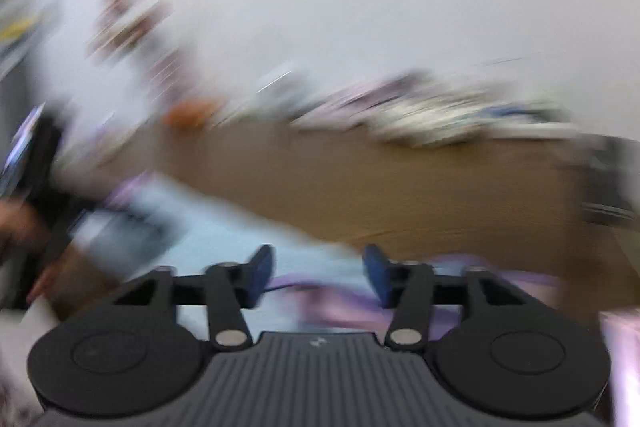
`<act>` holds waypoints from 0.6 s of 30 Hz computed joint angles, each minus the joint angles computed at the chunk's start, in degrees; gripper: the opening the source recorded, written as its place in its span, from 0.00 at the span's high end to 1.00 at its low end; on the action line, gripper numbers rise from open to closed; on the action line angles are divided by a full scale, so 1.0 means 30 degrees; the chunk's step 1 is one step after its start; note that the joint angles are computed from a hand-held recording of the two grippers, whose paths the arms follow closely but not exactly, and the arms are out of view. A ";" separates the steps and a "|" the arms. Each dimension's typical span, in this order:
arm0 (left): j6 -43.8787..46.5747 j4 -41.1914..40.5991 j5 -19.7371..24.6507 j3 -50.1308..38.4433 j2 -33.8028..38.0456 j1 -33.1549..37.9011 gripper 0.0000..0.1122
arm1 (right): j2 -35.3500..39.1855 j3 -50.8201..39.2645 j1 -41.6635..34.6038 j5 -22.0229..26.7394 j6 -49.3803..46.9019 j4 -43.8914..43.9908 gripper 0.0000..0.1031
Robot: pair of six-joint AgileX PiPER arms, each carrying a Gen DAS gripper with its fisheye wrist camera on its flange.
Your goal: Fold clothes
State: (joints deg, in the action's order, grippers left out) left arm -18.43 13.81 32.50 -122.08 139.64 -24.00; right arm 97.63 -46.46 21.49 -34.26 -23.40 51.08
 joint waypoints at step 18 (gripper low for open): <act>0.0334 -0.0549 -0.0917 0.1822 -0.0900 -0.0187 0.21 | 0.2411 -0.0536 0.1191 -0.2757 -0.2297 0.6960 0.91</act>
State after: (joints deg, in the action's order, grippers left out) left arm -17.43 12.16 29.74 -116.61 136.94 -24.56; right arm 104.87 -48.07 25.07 -42.53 -30.29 71.96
